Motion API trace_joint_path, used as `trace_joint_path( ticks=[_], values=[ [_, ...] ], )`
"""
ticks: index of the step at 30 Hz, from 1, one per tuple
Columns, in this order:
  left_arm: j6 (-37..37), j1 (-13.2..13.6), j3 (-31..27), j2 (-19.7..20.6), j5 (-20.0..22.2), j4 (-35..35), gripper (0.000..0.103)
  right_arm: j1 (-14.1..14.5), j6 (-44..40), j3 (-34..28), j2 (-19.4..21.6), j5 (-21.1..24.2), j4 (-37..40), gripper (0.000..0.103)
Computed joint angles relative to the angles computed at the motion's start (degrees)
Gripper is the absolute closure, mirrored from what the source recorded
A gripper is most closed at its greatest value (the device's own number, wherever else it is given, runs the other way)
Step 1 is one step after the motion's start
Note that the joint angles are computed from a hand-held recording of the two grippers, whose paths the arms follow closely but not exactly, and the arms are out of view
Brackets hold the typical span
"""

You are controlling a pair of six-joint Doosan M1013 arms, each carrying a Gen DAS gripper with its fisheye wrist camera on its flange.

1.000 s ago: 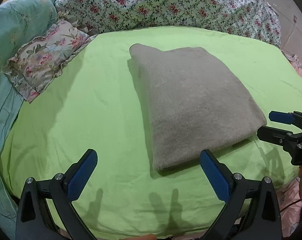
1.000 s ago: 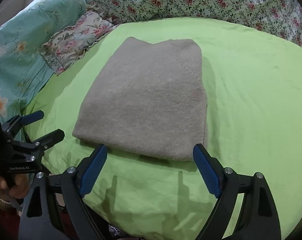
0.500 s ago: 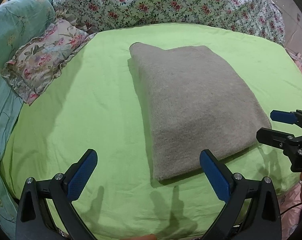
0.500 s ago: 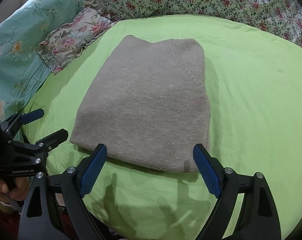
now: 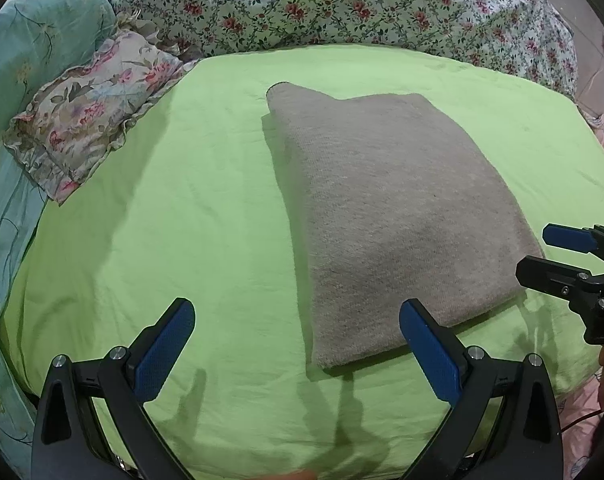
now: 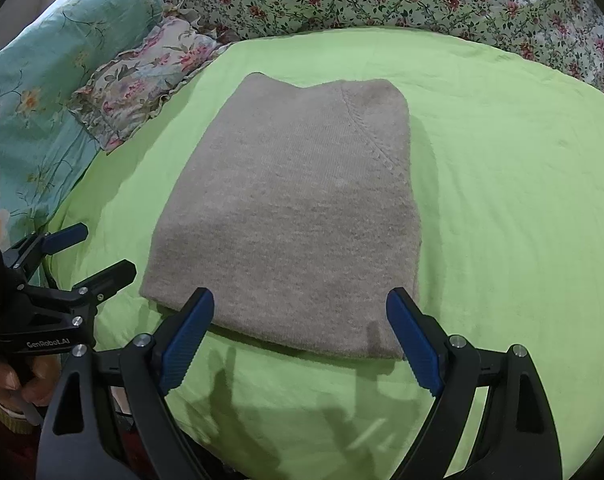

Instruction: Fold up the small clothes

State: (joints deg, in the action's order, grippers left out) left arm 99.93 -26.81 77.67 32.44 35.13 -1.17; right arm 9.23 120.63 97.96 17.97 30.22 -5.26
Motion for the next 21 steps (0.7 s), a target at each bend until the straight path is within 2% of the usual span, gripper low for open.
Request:
trace_joint_path(
  ticks=[21],
  values=[
    [0.32, -0.24, 0.72, -0.70, -1.32, -1.27, 0.001, 0.08, -0.36, -0.71, 0.45, 0.40, 0.49, 0.015]
  ],
)
